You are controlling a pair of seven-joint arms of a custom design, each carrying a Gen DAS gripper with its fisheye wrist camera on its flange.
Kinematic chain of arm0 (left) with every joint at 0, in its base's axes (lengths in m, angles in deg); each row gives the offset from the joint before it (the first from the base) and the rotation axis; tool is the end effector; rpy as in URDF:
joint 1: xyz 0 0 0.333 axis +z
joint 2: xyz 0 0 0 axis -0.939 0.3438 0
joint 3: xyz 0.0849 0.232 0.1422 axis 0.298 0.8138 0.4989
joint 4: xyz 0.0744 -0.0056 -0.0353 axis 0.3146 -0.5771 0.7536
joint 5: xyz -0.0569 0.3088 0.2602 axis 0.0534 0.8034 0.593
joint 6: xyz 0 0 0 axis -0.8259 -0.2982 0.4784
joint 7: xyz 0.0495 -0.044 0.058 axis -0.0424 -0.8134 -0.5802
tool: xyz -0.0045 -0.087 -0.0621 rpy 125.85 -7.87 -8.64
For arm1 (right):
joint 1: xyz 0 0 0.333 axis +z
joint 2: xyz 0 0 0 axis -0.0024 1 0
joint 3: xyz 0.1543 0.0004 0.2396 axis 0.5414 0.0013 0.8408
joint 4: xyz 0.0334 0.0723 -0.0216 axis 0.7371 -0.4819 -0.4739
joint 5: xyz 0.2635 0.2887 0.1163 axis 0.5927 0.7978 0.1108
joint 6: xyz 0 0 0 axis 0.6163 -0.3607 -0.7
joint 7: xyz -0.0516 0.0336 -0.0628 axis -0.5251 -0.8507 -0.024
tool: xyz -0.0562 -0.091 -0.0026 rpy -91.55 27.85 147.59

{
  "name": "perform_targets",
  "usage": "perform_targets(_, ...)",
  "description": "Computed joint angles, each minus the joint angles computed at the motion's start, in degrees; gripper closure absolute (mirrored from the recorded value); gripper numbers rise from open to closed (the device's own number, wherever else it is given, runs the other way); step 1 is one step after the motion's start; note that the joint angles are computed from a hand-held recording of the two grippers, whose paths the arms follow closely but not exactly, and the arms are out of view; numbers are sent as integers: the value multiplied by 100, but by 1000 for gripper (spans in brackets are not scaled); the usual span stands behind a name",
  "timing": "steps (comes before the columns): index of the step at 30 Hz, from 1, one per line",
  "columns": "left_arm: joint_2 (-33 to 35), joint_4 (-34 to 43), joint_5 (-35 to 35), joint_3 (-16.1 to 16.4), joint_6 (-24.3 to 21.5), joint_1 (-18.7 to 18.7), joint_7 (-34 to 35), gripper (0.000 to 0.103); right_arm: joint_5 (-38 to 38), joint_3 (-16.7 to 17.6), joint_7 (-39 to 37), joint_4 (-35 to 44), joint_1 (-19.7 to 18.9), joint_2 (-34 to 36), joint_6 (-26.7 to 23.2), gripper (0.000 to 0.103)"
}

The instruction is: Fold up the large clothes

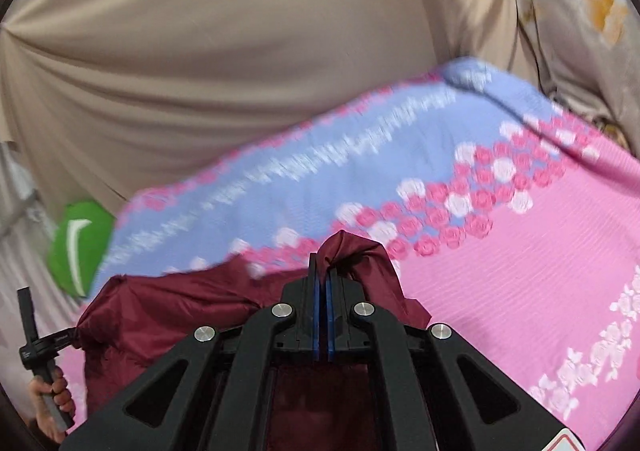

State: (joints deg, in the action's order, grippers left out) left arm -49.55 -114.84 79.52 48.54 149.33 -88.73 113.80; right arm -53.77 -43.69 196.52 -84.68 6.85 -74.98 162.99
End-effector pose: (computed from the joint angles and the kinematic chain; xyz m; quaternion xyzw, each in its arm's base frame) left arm 0.5813 -0.3372 0.5146 -0.5850 0.7336 -0.3195 0.1321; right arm 0.3694 0.2006 0.5234 -0.4049 0.7799 -0.2608 0.3997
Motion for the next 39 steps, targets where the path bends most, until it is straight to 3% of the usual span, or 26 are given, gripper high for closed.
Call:
perform_targets(4,709,461,-202,9,-124,19,187,100,131,-272,-203,205,-70,1051,154,101)
perform_targets(8,818,290,-30,149,432,-127,216,98,27,-329,-94,248,-110,1532,416,101)
perform_targets(13,769,57,-79,201,949,-172,96,97,130,-503,-387,380,127,1663,155,99)
perform_targets(16,606,-100,-427,128,1106,-59,172,92,-213,-198,198,239,-78,1217,-15,94)
perform_targets(17,386,-326,-609,73,1243,19,219,89,-302,-126,353,171,-90,987,-92,85)
perform_targets(19,-52,-754,-733,67,1528,59,156,63,-477,82,667,30,-87,423,-298,73)
perform_targets(20,-368,-1053,-755,57,1756,74,133,52,-561,212,723,16,-37,148,-470,73)
perform_targets(21,-657,-1316,-530,101,1971,37,-76,32,-591,272,588,101,85,43,-634,73)
perform_targets(22,-996,-1617,-12,130,2257,7,-496,23,-571,275,361,197,256,16,-766,73)
perform_targets(24,-1334,-1869,365,-73,2493,102,-596,21,-471,249,-183,470,657,214,-777,73)
perform_targets(27,-1526,-1931,44,-396,2295,-88,251,16,-393,351,-691,910,1044,869,-515,73)
perform_targets(29,-1347,-1781,-258,-545,1886,-274,800,16,-404,414,-845,1137,1218,1419,-138,73)
perform_targets(31,-984,-1507,740,-718,1321,-289,211,16,-382,419,-1038,1358,1387,1895,-44,73)
perform_targets(33,-686,-1325,1619,-625,933,-452,-377,16,-411,444,-1251,1586,1562,2281,-361,73)
perform_targets(36,-730,-1546,2102,-388,1038,-525,-867,16,-600,398,-1155,1454,1742,2179,-888,74)
perform_targets(39,-1016,-1911,2177,-269,1050,-337,-1201,16,-358,192,-882,795,1892,1470,-1191,75)
